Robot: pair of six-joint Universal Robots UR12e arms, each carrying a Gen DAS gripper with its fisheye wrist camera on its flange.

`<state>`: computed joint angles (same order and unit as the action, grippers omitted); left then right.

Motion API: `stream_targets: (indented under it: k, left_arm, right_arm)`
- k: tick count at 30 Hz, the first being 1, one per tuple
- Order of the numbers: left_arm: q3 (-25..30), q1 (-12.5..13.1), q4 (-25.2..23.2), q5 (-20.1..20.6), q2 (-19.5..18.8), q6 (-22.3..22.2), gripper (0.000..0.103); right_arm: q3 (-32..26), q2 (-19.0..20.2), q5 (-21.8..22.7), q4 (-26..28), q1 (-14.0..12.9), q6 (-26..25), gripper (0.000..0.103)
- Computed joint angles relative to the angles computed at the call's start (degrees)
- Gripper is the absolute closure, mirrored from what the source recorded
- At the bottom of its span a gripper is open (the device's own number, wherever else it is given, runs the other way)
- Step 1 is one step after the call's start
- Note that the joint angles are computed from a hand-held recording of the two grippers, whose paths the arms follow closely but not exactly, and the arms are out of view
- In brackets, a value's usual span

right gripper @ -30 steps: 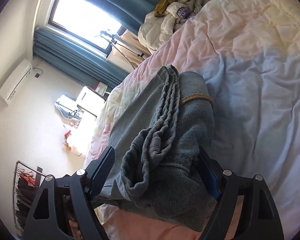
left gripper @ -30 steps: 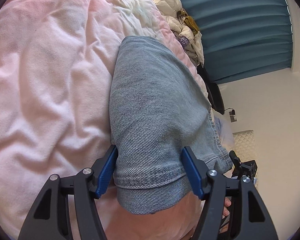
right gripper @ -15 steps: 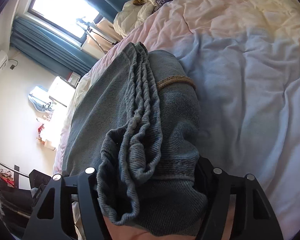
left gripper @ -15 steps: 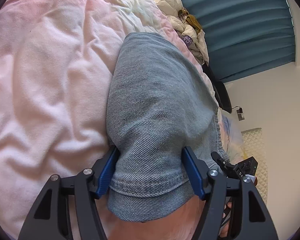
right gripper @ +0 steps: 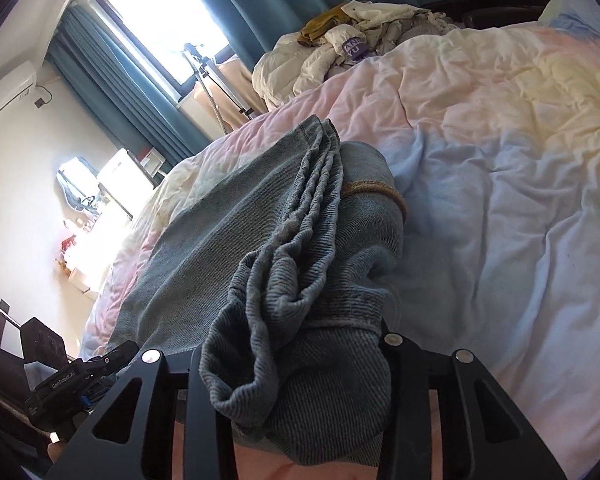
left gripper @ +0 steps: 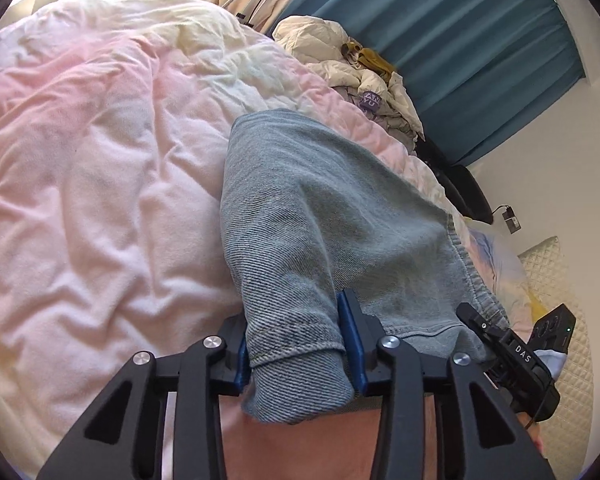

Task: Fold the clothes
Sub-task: 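Lift the folded jeans with the right tool and carry them across the bed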

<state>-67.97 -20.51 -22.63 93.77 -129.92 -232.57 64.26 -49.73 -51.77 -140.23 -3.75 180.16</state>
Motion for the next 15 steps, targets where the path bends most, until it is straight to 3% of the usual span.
stream_targets:
  k: [7, 15]
  left_arm:
    - [0.8, -2.0, 0.4, 6.9, 1.0, 4.1, 0.068]
    - [1.5, -3.4, 1.3, 9.9, 1.6, 5.7, 0.070]
  right_arm:
    - [3.7, -2.8, 1.4, -6.0, -0.7, 1.7, 0.070]
    - [5.7, -5.0, 3.4, -9.9, -1.6, 1.8, 0.071]
